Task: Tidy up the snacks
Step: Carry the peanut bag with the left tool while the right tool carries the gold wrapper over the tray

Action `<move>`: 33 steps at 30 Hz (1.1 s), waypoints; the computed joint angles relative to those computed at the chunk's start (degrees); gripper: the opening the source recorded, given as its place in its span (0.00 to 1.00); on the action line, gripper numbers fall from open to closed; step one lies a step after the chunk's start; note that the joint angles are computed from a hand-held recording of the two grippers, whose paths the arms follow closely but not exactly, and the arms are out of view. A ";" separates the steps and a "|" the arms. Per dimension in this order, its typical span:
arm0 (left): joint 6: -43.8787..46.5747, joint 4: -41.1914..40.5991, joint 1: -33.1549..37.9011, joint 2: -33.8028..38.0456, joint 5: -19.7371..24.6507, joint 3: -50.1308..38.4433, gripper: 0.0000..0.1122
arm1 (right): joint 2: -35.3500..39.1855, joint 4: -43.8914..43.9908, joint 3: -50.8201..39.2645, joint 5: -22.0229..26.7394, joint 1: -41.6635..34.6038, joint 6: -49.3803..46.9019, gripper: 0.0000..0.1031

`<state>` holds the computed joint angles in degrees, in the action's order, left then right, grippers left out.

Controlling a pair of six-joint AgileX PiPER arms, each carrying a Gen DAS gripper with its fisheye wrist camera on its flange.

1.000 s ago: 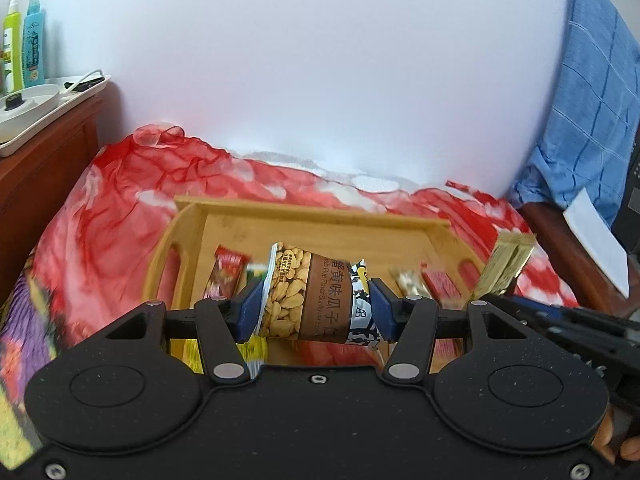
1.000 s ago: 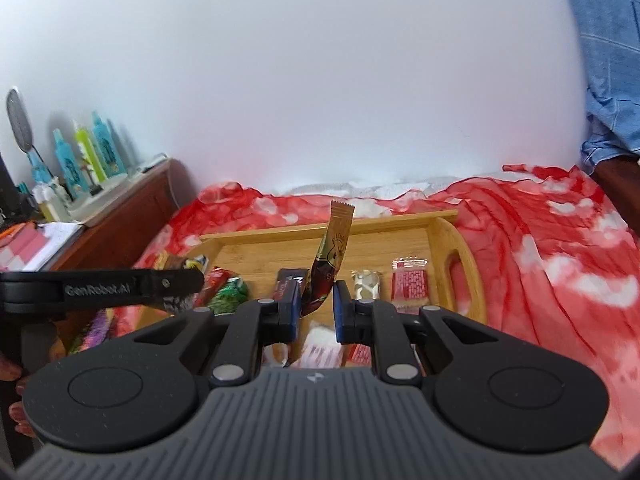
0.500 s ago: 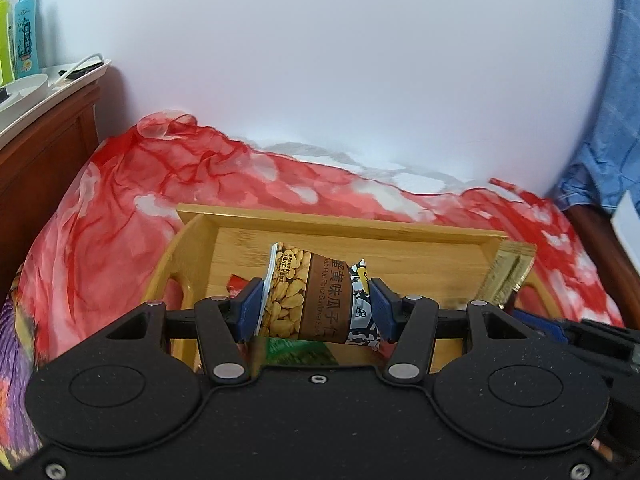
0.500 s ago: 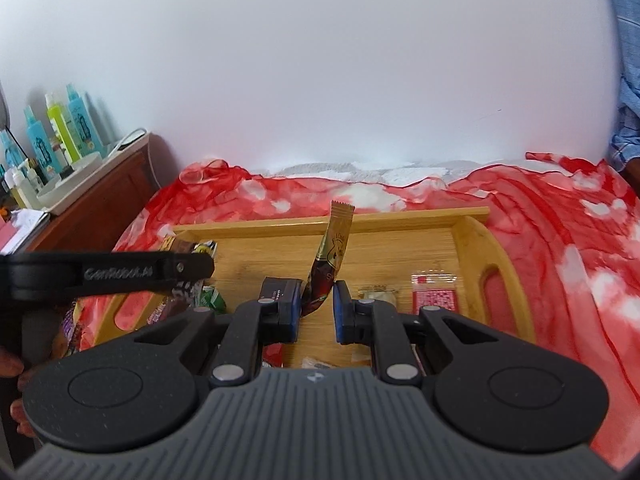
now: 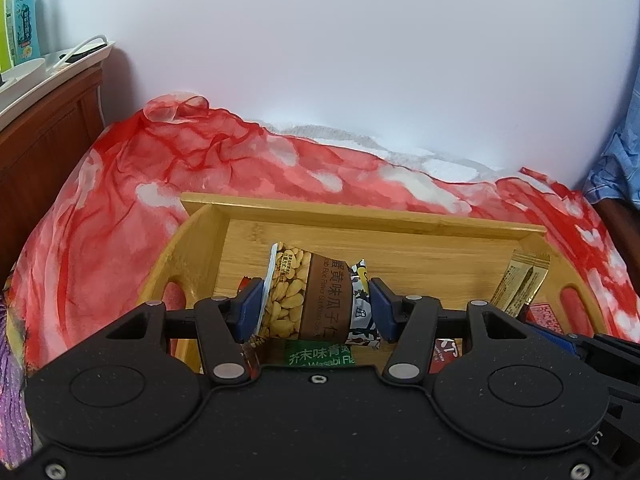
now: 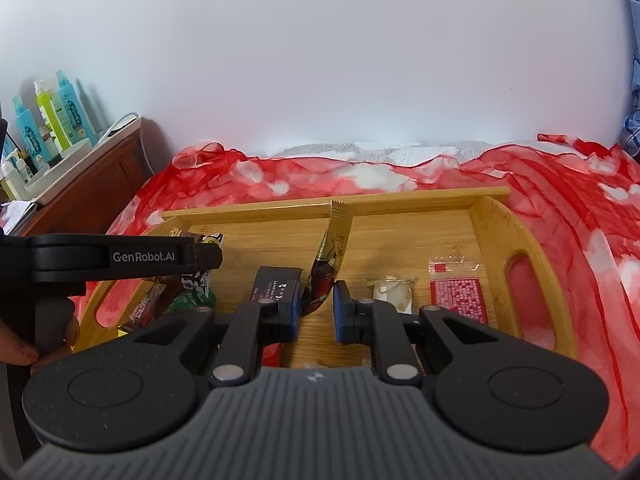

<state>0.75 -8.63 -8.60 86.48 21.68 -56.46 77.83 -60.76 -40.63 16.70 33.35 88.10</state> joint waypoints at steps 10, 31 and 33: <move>-0.27 -0.11 0.08 1.29 -1.02 -0.22 0.48 | 1.32 -2.10 -0.02 -0.60 -0.18 2.38 0.19; -2.63 2.78 -0.72 2.14 -3.25 0.41 0.48 | 2.53 -3.88 0.67 -2.31 -1.39 4.56 0.19; -3.55 3.62 -0.89 2.14 -3.30 0.44 0.48 | 2.63 -3.63 0.71 -2.43 -1.55 4.47 0.19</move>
<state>-2.80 -5.02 -9.49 88.62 18.38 -56.02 80.46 -64.39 -39.92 14.27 31.80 92.57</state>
